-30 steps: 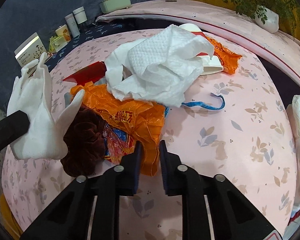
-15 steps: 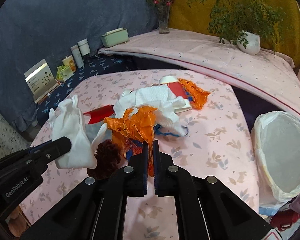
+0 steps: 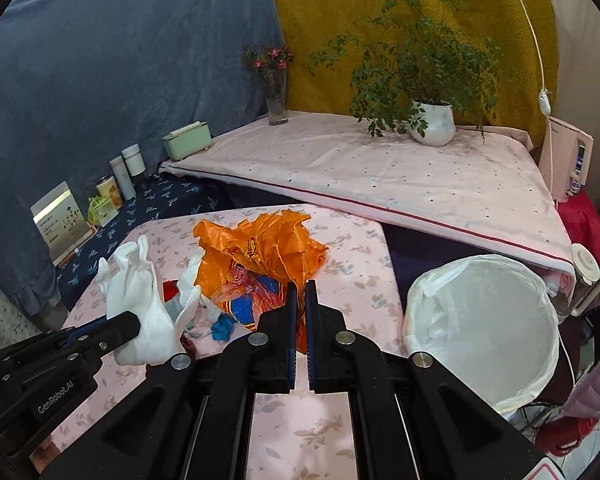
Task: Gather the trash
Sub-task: 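Carry the orange bag with the left gripper and drop it into the bin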
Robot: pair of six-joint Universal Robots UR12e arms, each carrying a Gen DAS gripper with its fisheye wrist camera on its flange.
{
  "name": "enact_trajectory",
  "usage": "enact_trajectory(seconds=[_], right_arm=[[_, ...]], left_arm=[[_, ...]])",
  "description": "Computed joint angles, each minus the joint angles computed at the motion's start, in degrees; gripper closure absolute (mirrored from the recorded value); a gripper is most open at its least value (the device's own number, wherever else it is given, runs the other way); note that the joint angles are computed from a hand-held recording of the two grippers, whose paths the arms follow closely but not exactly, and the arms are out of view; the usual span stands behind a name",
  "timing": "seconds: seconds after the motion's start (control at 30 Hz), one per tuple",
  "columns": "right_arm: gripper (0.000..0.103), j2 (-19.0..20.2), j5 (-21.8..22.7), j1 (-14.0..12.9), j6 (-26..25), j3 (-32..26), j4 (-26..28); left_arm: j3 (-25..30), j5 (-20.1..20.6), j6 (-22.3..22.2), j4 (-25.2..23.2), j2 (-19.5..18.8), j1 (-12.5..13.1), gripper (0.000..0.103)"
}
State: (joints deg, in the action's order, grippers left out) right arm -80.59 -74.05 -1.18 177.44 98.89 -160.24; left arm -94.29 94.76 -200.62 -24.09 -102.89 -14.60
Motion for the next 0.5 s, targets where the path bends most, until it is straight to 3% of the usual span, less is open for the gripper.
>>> enact_trajectory(seconds=[0.5], right_arm=[[0.099,0.3,-4.7,-7.4,4.3,1.4,0.1]], left_arm=[[10.6,-6.3,6.2,-3.1,-8.1,-4.9,0.093]])
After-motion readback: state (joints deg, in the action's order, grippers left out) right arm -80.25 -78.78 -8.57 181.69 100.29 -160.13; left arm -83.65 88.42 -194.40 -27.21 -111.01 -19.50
